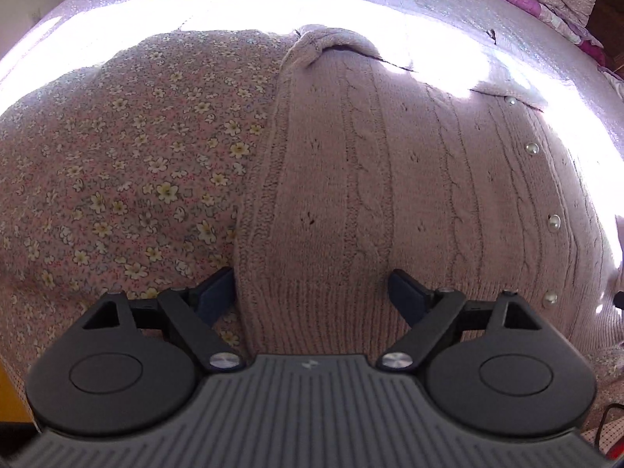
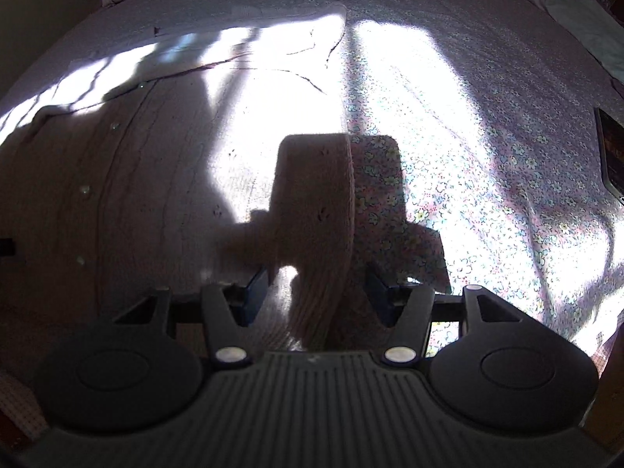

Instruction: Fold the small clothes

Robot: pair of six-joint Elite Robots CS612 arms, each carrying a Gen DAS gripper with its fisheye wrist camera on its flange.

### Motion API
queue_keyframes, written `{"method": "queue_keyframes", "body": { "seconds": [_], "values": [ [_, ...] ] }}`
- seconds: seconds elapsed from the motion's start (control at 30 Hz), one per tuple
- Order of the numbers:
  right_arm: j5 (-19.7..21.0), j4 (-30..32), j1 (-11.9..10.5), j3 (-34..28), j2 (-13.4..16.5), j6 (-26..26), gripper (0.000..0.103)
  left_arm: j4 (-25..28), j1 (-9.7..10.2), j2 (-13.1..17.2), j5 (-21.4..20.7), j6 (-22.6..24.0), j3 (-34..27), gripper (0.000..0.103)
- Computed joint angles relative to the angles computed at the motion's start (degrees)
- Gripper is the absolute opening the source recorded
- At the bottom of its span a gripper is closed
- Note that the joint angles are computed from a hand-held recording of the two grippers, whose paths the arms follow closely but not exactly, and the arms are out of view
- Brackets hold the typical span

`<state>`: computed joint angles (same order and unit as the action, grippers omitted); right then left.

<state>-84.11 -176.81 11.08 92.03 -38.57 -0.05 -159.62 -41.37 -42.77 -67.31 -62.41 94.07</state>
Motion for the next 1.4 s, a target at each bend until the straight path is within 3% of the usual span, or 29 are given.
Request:
{"method": "queue_keyframes", "body": {
  "seconds": [0.17,0.27,0.37,0.4,0.43,0.47,0.53,0.6,0.7,0.8,0.9,0.97,1.0,1.03,1.1,1.17,1.27,1.4],
  "values": [
    [5.69,0.75,-0.7,-0.92,0.88,-0.01,0.07,-0.39,0.09,0.84,-0.38,3.86,-1.03,0.092],
    [6.76,1.49,-0.53,-1.47,1.17,-1.66,0.073,-0.04,-0.2,1.03,0.16,5.39,-1.32,0.088],
    [7.32,2.22,-0.56,-1.85,1.34,-3.4,0.075,-0.64,-0.6,0.79,1.43,6.95,-0.85,0.072],
    [7.59,2.35,-0.61,-1.95,1.41,-4.02,0.076,-0.73,-1.01,0.63,2.41,7.35,-0.56,0.06],
    [7.85,2.25,-0.7,-1.96,1.48,-5.19,0.077,-0.83,-1.1,0.58,2.81,7.92,-0.46,0.053],
    [8.16,2.24,-0.71,-1.97,1.57,-6.32,0.081,-1.57,-1.08,0.58,2.67,8.17,-0.28,0.051],
    [7.63,0.89,-0.42,-1.71,1.81,-8.07,0.086,-4.16,-1.03,0.37,2.0,8.58,0.43,0.036],
    [7.43,-1.07,-0.18,-1.18,1.83,-9.9,0.08,-8.7,-1.0,0.52,0.77,8.85,1.21,0.029],
    [10.35,-2.57,-0.94,-0.49,1.41,-8.15,0.051,-10.31,-0.61,0.89,-0.59,8.3,1.01,0.029],
    [13.88,-1.58,-1.96,-1.03,1.74,-5.12,0.052,-9.39,-0.34,1.5,-1.02,7.89,0.08,0.036],
    [15.19,-1.73,-2.2,-1.22,2.0,-6.6,0.056,-11.9,-0.43,2.0,-0.98,8.41,0.17,0.037],
    [15.38,-2.69,-2.11,-1.05,2.12,-7.33,0.059,-13.43,-0.59,2.18,-0.2,8.12,0.46,0.033],
    [15.14,-3.3,-2.03,-0.87,2.12,-7.35,0.058,-14.67,-0.67,2.16,-0.03,7.88,0.84,0.018],
    [14.58,-4.12,-1.91,-0.64,2.09,-7.22,0.055,-16.4,-0.64,2.13,-0.32,7.61,1.3,0.015],
    [14.42,-6.69,-2.04,0.17,1.91,-6.72,0.024,-19.04,-0.64,2.0,-0.29,6.48,1.92,0.014],
    [18.5,-8.49,-3.04,0.46,1.82,-3.54,0.02,-24.1,-0.56,2.02,-0.15,5.56,2.71,0.014],
    [20.3,-14.09,-3.44,0.64,1.79,0.22,0.019,-30.45,-0.44,1.86,0.87,5.19,3.17,0.013],
    [23.98,-19.95,-4.33,-0.73,2.39,8.23,0.018,-33.42,-0.27,1.37,3.49,5.45,2.51,0.013]
  ]
}}
